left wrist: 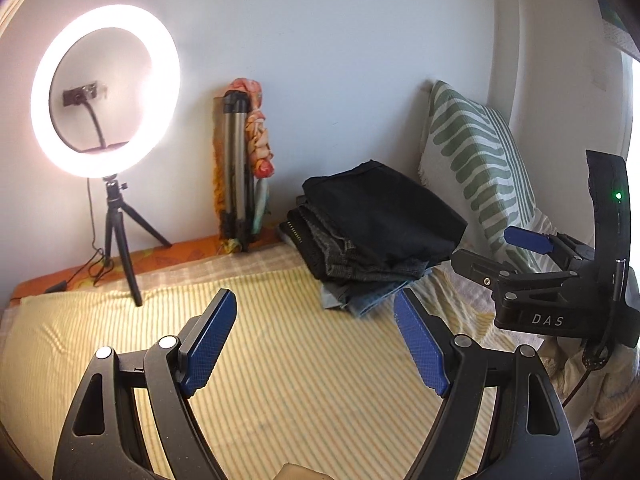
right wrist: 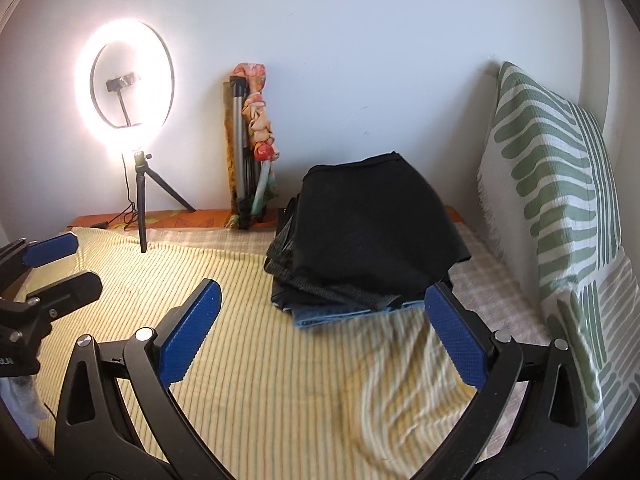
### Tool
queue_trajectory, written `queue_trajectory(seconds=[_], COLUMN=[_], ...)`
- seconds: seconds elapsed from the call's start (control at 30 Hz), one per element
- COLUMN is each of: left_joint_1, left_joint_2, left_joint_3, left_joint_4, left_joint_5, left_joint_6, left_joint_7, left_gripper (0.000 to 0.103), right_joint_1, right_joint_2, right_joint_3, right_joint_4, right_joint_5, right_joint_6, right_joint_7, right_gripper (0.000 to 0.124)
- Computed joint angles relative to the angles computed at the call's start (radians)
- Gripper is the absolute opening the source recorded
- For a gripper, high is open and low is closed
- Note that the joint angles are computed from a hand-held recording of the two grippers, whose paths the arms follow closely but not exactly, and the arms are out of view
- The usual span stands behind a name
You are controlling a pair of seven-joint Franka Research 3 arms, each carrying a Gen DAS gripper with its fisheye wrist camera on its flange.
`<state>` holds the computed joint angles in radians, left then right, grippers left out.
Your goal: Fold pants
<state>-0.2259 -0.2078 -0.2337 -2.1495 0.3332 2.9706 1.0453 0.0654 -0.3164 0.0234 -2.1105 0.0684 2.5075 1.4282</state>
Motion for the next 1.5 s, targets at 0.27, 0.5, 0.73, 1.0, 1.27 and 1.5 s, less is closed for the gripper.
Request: queue_trajectory(seconds=[0.27, 0.5, 0.73, 1.0, 1.27, 1.5], left_joint_1=[0.025, 0.041, 0.069, 0.029, 0.025, 0.037], left_joint_2=[-0.047, -0.066, -0.070, -0.080, -0.078, -0.086], left_joint_3=[-0.007, -0.008, -0.028, 0.007, 0.012, 0.009], left_joint_4=[-0.071, -0.102, -0.105, -0.134, -0.142, -0.145], left_joint_5=[0.032, 0.049, 0.105, 0.059, 0.044, 0.040], left_joint_6=[0.015, 0.028, -0.016, 0.011, 0.006, 0.008], left_joint_7=[-0.015, -0.042, -0.078, -0.026, 0.003, -0.005], left_gripper=[0.084, 0.088, 0.088, 0.088, 0.088, 0.089], right_joint_1=[0.010, 0.008, 0.005, 0.003, 0.006, 0.004], right_joint_2=[-0.022, -0.021, -0.022, -0.024, -0.025, -0.028], right_joint_3=[0.012, 0.016, 0.012, 0.016, 0.025, 0.028], right_joint_4=[-0.050, -0.073, -0.079, -0.085, -0.093, -0.098], right_joint_5=[0.008, -0.005, -0.005, -0.015, -0.029, -0.040], right_joint_6=[0.037, 0.064, 0.079, 0.084, 0.086, 0.090], right_joint_7=[0.016, 0.018, 0.014, 0.016, 0.018, 0.026], right_gripper=[0.103, 0.103, 0.103, 0.103, 0.103, 0.103])
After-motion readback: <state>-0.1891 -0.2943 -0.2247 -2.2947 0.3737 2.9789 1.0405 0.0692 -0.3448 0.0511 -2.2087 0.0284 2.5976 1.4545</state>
